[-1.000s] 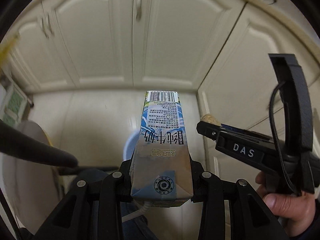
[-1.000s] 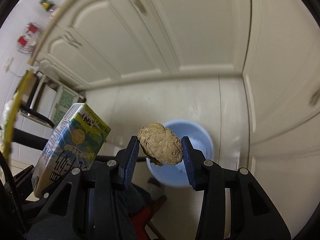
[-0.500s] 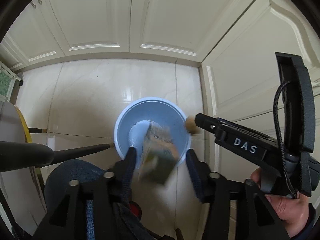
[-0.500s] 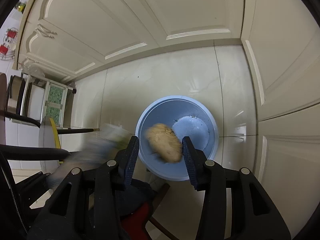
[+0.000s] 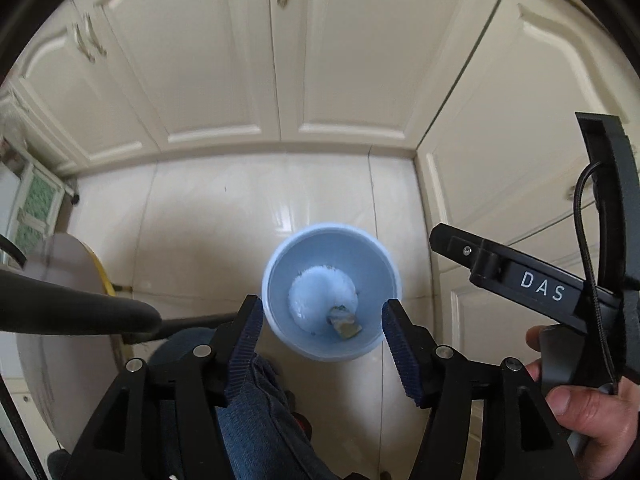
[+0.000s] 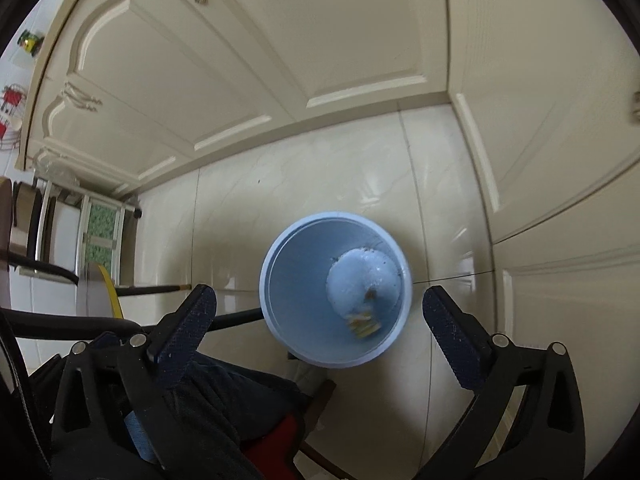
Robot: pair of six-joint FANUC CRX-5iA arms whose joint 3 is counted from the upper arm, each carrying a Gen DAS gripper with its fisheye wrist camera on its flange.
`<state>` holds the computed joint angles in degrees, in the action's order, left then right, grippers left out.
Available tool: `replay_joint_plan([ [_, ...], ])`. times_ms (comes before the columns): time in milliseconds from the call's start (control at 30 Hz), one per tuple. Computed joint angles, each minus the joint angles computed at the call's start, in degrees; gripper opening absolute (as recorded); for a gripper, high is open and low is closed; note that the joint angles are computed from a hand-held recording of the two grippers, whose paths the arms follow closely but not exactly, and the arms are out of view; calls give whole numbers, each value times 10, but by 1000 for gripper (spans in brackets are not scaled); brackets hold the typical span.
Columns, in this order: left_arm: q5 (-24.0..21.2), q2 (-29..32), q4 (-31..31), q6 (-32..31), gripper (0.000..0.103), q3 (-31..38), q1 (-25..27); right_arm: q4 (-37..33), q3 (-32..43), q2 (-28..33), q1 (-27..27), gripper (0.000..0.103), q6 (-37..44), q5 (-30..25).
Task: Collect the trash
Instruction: 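Carry both items to the blue bin and open both tools to drop them, then bring both tools back over the table toward the remaining trash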
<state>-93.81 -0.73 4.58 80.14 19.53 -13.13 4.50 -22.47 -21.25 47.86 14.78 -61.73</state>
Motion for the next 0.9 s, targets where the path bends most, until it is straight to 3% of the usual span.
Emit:
replay_joint_plan([
  [300,87,-54,47,-44,58,-4,25,155,31,-54,80,103,-109,-58],
  [400,105,-86,60,-44,64,-12,41,213,54,-57,117,103,-134,-82],
  [433,124,-92,65,-45,66,-13,55,237,67,-55,132,103,-139,-90],
  [733,153,-147,140,-97,72,3,228,377,189,15,234,103,-134,-110],
  [833,179,-179,169,-122,72,-22,302,405,235,51,262,103,-118,-105],
  [900,168,-215,209,-152,74,-45,368,419,272,82,277,103,-97,-96],
])
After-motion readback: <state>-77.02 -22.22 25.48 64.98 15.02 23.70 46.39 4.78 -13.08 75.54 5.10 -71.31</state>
